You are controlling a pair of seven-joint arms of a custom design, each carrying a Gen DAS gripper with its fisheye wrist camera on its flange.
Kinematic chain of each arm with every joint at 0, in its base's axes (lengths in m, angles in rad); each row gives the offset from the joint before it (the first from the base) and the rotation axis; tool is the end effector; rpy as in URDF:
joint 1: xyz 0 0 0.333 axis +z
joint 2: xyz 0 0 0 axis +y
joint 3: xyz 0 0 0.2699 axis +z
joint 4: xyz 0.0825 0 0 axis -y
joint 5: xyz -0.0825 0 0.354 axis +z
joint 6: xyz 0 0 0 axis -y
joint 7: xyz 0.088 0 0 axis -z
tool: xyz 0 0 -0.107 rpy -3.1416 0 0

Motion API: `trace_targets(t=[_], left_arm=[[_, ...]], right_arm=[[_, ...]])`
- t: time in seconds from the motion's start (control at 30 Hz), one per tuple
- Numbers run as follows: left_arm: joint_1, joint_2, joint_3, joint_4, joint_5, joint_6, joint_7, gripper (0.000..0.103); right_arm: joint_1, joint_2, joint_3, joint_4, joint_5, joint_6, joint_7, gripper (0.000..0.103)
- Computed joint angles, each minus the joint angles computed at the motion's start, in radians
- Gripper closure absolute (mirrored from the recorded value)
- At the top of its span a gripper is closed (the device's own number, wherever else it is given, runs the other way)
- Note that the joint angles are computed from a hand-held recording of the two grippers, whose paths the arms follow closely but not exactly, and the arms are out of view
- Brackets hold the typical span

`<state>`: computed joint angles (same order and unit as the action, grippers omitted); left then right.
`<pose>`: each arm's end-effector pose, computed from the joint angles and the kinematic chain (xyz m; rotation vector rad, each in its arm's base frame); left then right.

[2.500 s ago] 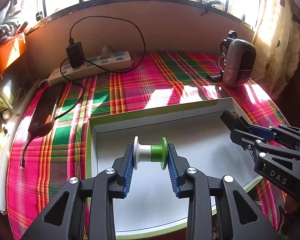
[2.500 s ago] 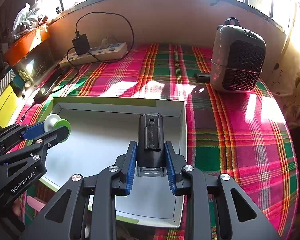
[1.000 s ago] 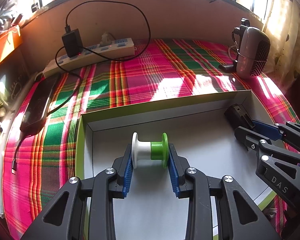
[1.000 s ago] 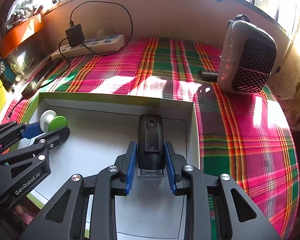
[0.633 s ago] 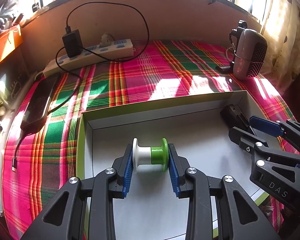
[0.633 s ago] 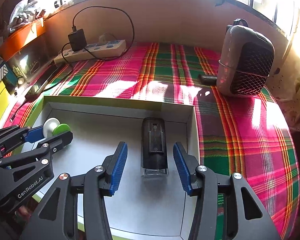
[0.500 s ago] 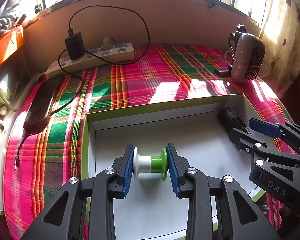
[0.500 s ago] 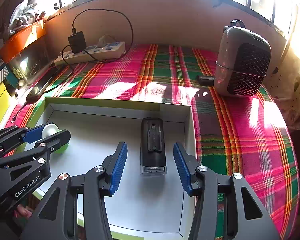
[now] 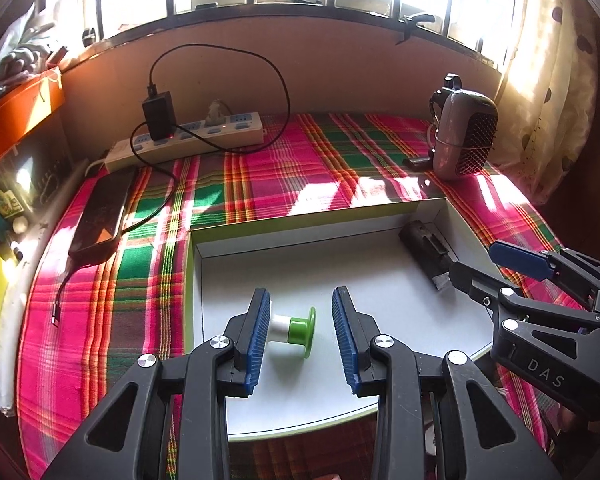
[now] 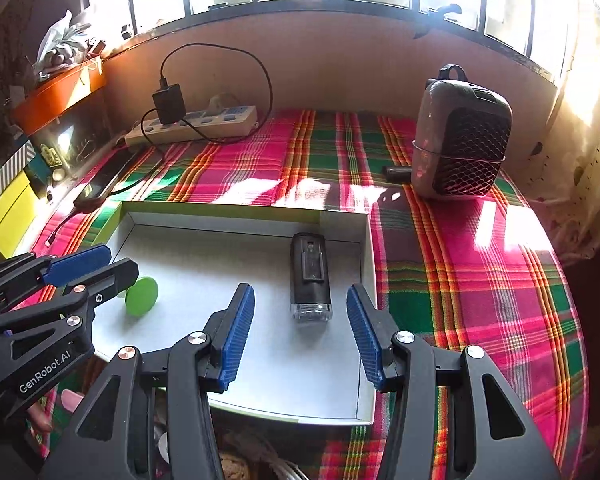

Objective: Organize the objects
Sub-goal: 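Open the right gripper to drop the flashlight while the left releases the spool in the box, then move the left gripper to a walnut while the right moves to the black dotted disc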

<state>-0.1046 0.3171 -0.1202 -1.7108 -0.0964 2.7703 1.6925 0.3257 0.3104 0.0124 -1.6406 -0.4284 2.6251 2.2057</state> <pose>0.6398 -0.1331 0.4631 -1.5904 2.0470 -0.8416 0.6150 0.2257 0.4794 -1.7864 1.7829 -0.6675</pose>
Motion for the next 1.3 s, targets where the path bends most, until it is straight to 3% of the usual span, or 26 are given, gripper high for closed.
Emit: trace_targets(t=[0.37, 0.6, 0.73, 0.83, 1.0, 1.3], left_arm=[[0.029, -0.132, -0.021, -0.179, -0.075, 0.078, 0.048, 0.073], [0.051, -0.232, -0.032, -0.314, -0.192, 0.131, 0.116, 0.073], [0.059, -0.29, -0.039, -0.389, -0.33, 0.149, 0.218, 0.073], [0.05, -0.329, -0.03, -0.438, -0.372, 0.146, 0.264, 0.073], [0.017, -0.396, -0.008, -0.519, -0.54, 0.134, 0.427, 0.073], [-0.029, -0.449, 0.019, -0.583, -0.685, 0.073, 0.598, 0.073]], right_arm=[[0.009, -0.114, 0.004, -0.145, -0.066, 0.039, 0.079, 0.053], [-0.002, -0.199, 0.018, -0.257, -0.119, 0.072, 0.146, 0.053], [-0.013, -0.25, 0.028, -0.326, -0.148, 0.102, 0.186, 0.053], [-0.024, -0.285, 0.039, -0.38, -0.144, 0.134, 0.184, 0.053], [-0.036, -0.334, 0.056, -0.458, -0.138, 0.179, 0.169, 0.053], [-0.03, -0.393, 0.076, -0.569, -0.016, 0.265, 0.035, 0.053]])
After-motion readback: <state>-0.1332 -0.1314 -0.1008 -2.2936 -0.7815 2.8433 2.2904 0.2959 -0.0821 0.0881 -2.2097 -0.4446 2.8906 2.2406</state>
